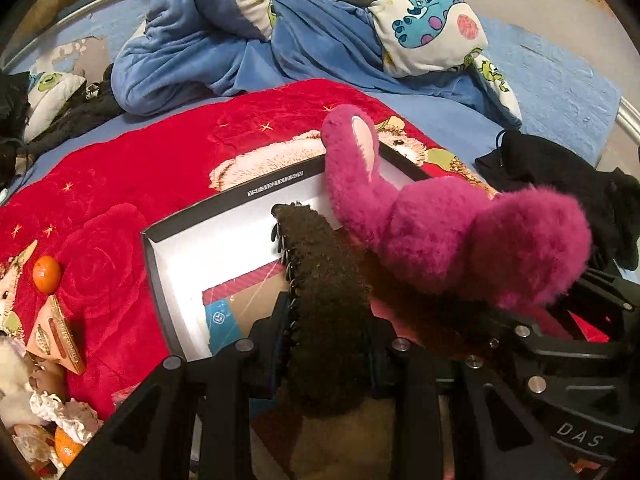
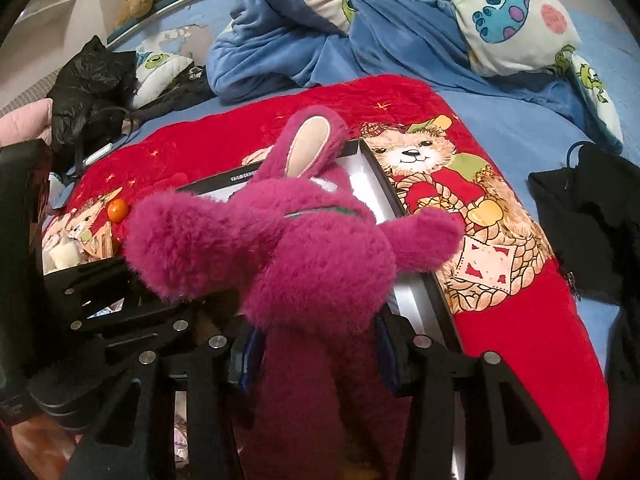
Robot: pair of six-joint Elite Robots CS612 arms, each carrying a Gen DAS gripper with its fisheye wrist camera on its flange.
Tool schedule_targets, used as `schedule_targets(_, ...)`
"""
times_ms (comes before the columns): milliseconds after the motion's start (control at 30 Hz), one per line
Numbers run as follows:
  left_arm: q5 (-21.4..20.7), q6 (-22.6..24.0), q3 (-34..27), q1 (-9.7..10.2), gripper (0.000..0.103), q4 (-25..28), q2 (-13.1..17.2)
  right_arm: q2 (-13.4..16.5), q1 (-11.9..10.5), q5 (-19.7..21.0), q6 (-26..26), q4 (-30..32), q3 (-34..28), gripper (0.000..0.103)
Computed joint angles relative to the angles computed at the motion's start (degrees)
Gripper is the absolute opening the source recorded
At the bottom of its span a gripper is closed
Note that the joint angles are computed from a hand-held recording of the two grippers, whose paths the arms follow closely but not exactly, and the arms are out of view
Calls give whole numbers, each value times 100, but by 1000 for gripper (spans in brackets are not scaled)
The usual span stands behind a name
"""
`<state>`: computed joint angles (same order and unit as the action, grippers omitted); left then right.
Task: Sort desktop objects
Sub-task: 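Lower the brown strip into the box with the left tool while the right tool lowers the plush in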
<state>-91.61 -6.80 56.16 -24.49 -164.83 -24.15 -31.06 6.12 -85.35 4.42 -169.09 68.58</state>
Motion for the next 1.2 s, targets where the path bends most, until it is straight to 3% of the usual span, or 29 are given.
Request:
schedule_targets(400, 26, -87, 30, 4, 33, -138, 8, -2, -13, 63, 63, 18, -10, 55)
schedule_targets(467, 157, -146, 53, -5, 42, -100, -14, -2, -11, 63, 57, -1, -7, 56)
schedule_targets(600, 147, -274, 56, 9, 47, -95, -16, -7, -8, 29, 64, -49, 3, 59)
schedule_targets(667, 136, -446, 35, 29, 57, 3, -17, -14, -5, -15, 82, -59, 15, 61)
schedule_targets(733, -10, -554, 47, 67, 57, -103, -9, -20, -5, -53, 131, -53, 15, 69)
schedule_targets(800, -28, -540, 59, 67, 59, -117, -11, -30, -8, -135, 246, -46, 23, 86)
schedule_targets(900, 48, -511, 87, 51, 64, -78, -36, -44, -51, 27, 372, -217, 79, 89)
schedule_targets(933, 121, -545, 101, 45, 70, -40, -52, -49, -62, 76, 393, -252, 94, 90)
schedule_targets(1133, -70, -562, 110, 77, 75, -45, -66, -71, -90, 239, 504, -364, 142, 96)
schedule_targets(1200, -99, -426, 135, 57, 83, -65, -79, -71, -111, 362, 599, -411, 153, 101)
